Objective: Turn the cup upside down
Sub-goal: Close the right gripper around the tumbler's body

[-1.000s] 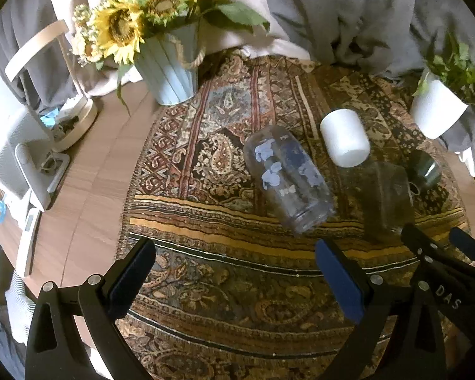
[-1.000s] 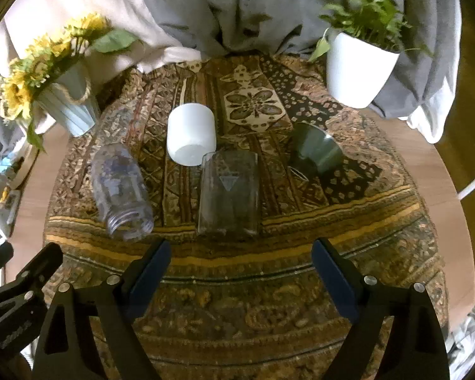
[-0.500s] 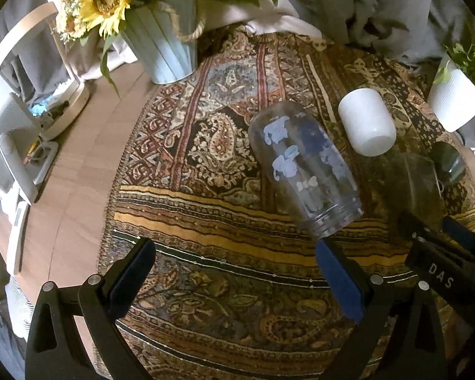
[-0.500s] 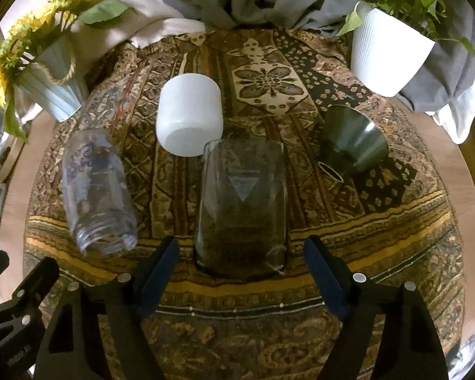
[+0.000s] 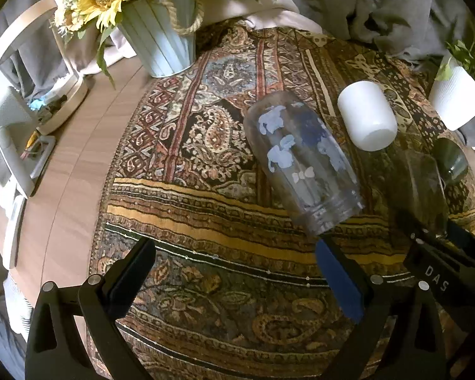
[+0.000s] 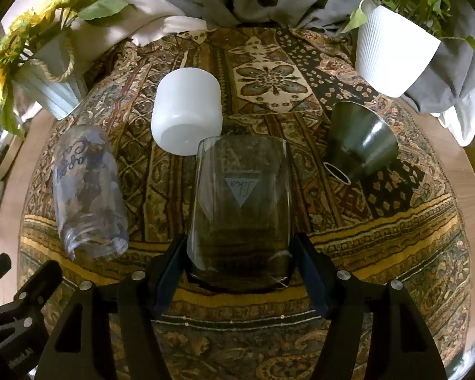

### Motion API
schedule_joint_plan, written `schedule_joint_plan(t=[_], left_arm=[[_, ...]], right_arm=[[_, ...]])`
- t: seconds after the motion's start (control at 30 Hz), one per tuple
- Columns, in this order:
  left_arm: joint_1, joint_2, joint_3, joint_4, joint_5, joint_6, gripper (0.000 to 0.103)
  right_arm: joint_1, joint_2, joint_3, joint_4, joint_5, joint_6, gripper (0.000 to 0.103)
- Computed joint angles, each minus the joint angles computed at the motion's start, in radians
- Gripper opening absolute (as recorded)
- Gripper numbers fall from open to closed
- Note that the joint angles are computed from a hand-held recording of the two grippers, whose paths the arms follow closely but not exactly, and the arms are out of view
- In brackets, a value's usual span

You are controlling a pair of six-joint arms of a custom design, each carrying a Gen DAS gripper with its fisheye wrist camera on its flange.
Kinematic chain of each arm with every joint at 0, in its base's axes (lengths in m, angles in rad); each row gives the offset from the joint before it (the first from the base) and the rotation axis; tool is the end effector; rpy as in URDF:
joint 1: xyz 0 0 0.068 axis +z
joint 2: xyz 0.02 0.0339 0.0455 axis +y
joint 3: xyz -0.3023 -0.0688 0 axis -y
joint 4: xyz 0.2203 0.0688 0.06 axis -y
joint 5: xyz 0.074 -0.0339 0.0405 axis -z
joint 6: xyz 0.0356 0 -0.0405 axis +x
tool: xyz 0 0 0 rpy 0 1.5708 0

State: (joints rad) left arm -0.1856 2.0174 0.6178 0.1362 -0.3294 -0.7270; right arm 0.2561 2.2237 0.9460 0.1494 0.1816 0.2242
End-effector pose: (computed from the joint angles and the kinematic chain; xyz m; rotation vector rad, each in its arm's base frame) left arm 0.2771 -0.0403 0.0767 -0.7933 2.5973 0.2197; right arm 0.3609 0.0879 0.0615 0.0121 2.6690 -0.0932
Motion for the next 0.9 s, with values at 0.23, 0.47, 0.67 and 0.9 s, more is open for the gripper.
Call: schedule_joint_plan(t=[0.23,0.47,0.67,0.9], left_arm=[[-0.037,-0.054,-0.040,-0.008,0.003,-0.019,0.103],[-0.082,-0.119,-0.096,-0.011,0.007,-0.022,0.103],[-0.121,-0.154,-0.124,-0.020,0.014,-0.031,0.103],[-0.168,-0.148,-0.139,-0.027,0.005,-0.019,0.103]], right_arm=[[0.009,-0.076,-0.116,0.025,-0.024,0.019,0.067],[0.045,-0.202,-0.261,0.054,-0.021,0.072,0.066],[0.085,-0.273,-0.352,0.073,-0.006,0.116,0.066],[0.102,-0.246,-0.403,0.104,-0.013,0.162,0.066]])
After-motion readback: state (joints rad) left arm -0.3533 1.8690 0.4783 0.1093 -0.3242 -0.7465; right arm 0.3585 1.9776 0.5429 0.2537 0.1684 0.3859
